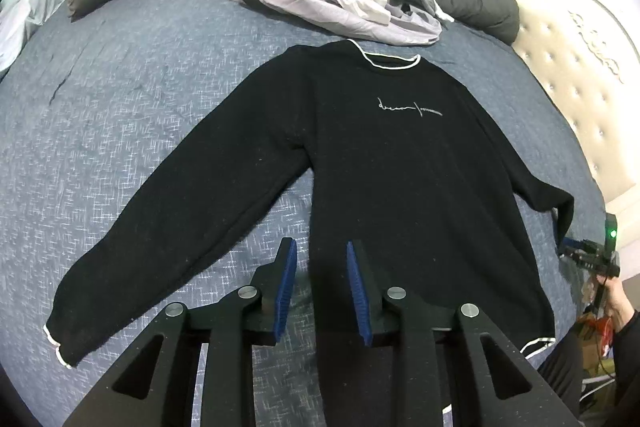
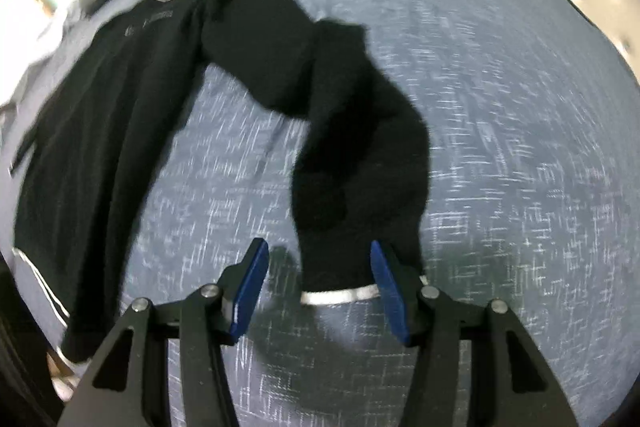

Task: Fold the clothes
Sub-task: 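Grasp the sweater sleeve cuff with the right tool and pull it outward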

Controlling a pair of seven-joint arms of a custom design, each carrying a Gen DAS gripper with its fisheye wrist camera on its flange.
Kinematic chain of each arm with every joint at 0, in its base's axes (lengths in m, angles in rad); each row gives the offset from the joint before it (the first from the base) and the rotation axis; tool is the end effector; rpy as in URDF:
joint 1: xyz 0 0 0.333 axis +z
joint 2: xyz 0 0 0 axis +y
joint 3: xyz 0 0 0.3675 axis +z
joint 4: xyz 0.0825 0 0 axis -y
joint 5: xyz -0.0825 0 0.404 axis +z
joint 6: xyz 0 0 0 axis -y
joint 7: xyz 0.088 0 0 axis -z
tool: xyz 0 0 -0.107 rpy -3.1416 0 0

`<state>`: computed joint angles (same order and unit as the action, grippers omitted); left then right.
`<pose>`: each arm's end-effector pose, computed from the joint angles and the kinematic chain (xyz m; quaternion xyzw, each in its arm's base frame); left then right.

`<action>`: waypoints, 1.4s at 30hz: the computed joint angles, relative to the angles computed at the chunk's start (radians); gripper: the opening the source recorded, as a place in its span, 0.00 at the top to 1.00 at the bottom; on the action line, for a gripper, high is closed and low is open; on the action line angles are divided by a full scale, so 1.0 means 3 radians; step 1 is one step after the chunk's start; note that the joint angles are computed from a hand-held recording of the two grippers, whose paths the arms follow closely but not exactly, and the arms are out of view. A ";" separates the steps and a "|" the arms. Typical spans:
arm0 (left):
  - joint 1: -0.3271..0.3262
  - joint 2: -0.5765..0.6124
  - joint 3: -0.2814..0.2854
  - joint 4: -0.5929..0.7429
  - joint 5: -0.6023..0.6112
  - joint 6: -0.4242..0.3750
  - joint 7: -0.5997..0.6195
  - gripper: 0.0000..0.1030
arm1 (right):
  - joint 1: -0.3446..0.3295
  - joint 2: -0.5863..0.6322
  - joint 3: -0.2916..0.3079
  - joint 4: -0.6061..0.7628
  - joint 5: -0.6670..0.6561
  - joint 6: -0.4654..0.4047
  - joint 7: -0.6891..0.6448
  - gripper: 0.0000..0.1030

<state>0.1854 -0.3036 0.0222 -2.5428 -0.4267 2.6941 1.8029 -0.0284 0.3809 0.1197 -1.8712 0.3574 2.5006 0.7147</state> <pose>0.4485 0.1088 0.4628 -0.7832 0.5656 -0.2322 0.1129 0.6882 0.0531 0.3723 -0.8846 0.4267 -0.0546 0.1803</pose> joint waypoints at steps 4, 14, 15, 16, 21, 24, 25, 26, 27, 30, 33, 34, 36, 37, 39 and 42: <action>-0.0014 -0.0018 0.0001 -0.0002 -0.0013 -0.0006 0.0016 0.72 | -0.0084 0.0046 0.0025 0.0093 0.0148 -0.0025 0.0067 0.87; 0.0053 -0.0071 0.0005 -0.0021 0.0074 -0.0026 -0.0044 0.72 | -0.0505 0.0243 -0.0037 0.0855 0.0973 -0.0495 0.0094 0.94; 0.0054 -0.0068 0.0007 -0.0024 0.0076 -0.0025 -0.0047 0.72 | -0.0536 0.0308 -0.0059 0.0986 0.1004 -0.0563 0.0199 0.95; 0.0056 -0.0064 0.0008 -0.0026 0.0076 -0.0022 -0.0050 0.72 | -0.0550 0.0360 -0.0074 0.1077 0.1015 -0.0586 0.0292 0.96; 0.0066 -0.0026 -0.0009 -0.0025 0.0103 -0.0022 -0.0105 0.72 | -0.0584 0.0584 -0.0176 0.1461 0.0784 -0.0623 0.0785 0.97; 0.0066 0.0004 -0.0025 -0.0013 0.0131 -0.0020 -0.0140 0.72 | -0.0699 0.0577 -0.0042 0.1398 0.0855 -0.0621 0.0672 0.96; 0.0055 0.0013 -0.0022 -0.0008 0.0119 -0.0014 -0.0135 0.72 | -0.0737 0.0568 0.0000 0.1367 0.0916 -0.0630 0.0604 0.96; 0.0046 0.0024 -0.0019 -0.0001 0.0111 -0.0010 -0.0131 0.72 | -0.0769 0.0560 0.0034 0.1336 0.0980 -0.0642 0.0534 0.94; 0.0044 0.0036 -0.0020 0.0008 0.0111 -0.0011 -0.0136 0.72 | -0.0790 0.0547 0.0058 0.1295 0.1034 -0.0645 0.0458 0.87; 0.0036 0.0066 -0.0027 0.0032 0.0111 -0.0016 -0.0158 0.72 | -0.0817 0.0477 0.0100 0.1109 0.1166 -0.0616 0.0165 0.61; 0.0011 0.0057 -0.0029 0.0036 0.0096 -0.0017 -0.0131 0.72 | -0.0869 0.0375 0.0146 0.0908 0.1407 -0.0629 -0.0292 0.48; 0.0010 0.0053 -0.0033 0.0040 0.0108 -0.0026 -0.0128 0.72 | -0.0839 0.0348 0.0124 0.0857 0.1412 -0.0611 -0.0397 0.47; 0.0013 0.0050 -0.0041 0.0046 0.0129 -0.0031 -0.0134 0.72 | -0.0743 0.0320 0.0067 0.0790 0.1337 -0.0555 -0.0537 0.47; 0.0015 0.0051 -0.0044 0.0050 0.0134 -0.0030 -0.0144 0.72 | -0.0676 0.0311 0.0031 0.0758 0.1256 -0.0479 -0.0577 0.47; 0.0008 0.0050 -0.0039 0.0051 0.0112 -0.0018 -0.0159 0.72 | -0.0560 0.0300 -0.0019 0.0699 0.1079 -0.0316 -0.0628 0.47; 0.0001 0.0049 -0.0044 0.0055 0.0115 -0.0022 -0.0165 0.72 | -0.0430 0.0331 -0.0046 0.0664 0.0847 -0.0044 -0.0585 0.47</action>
<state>0.1857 -0.2888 0.0091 -2.5263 -0.3921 2.6874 1.7533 -0.1576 0.4803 0.1059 -1.6720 0.6116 2.4875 0.5393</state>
